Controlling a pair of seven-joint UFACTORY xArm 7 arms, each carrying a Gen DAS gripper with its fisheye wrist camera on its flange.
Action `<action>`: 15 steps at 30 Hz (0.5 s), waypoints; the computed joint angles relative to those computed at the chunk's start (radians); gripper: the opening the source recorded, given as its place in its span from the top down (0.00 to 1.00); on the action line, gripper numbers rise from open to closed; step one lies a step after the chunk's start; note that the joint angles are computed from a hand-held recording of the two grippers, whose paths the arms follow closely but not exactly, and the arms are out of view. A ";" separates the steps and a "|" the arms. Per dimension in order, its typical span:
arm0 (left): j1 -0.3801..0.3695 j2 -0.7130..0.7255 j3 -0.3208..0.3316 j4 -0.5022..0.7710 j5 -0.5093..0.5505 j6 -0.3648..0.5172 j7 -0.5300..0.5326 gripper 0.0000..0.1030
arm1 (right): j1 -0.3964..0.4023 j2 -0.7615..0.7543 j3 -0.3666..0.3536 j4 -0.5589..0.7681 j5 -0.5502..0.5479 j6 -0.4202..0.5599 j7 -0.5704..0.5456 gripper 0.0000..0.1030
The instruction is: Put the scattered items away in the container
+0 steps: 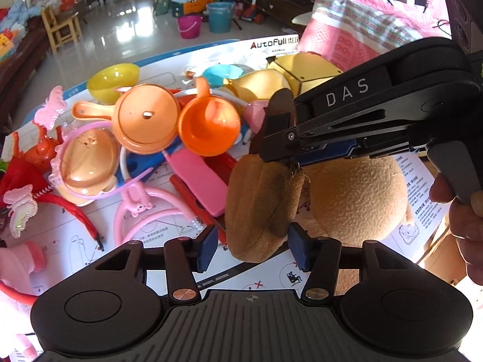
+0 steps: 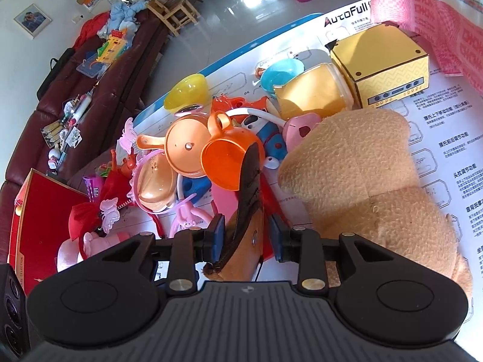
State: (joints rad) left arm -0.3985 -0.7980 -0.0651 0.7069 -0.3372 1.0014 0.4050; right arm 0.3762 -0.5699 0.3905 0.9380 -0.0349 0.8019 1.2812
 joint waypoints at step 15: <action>0.023 -0.006 -0.052 -0.013 0.071 -0.060 -0.112 0.34 | -0.017 0.062 0.044 0.064 -0.095 0.044 0.073 0.61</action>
State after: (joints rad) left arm -0.3756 -0.8035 -0.1172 0.6936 -0.2658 0.9415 0.2931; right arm 0.3592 -0.5083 0.4342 1.0017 -0.1294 0.8462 1.3544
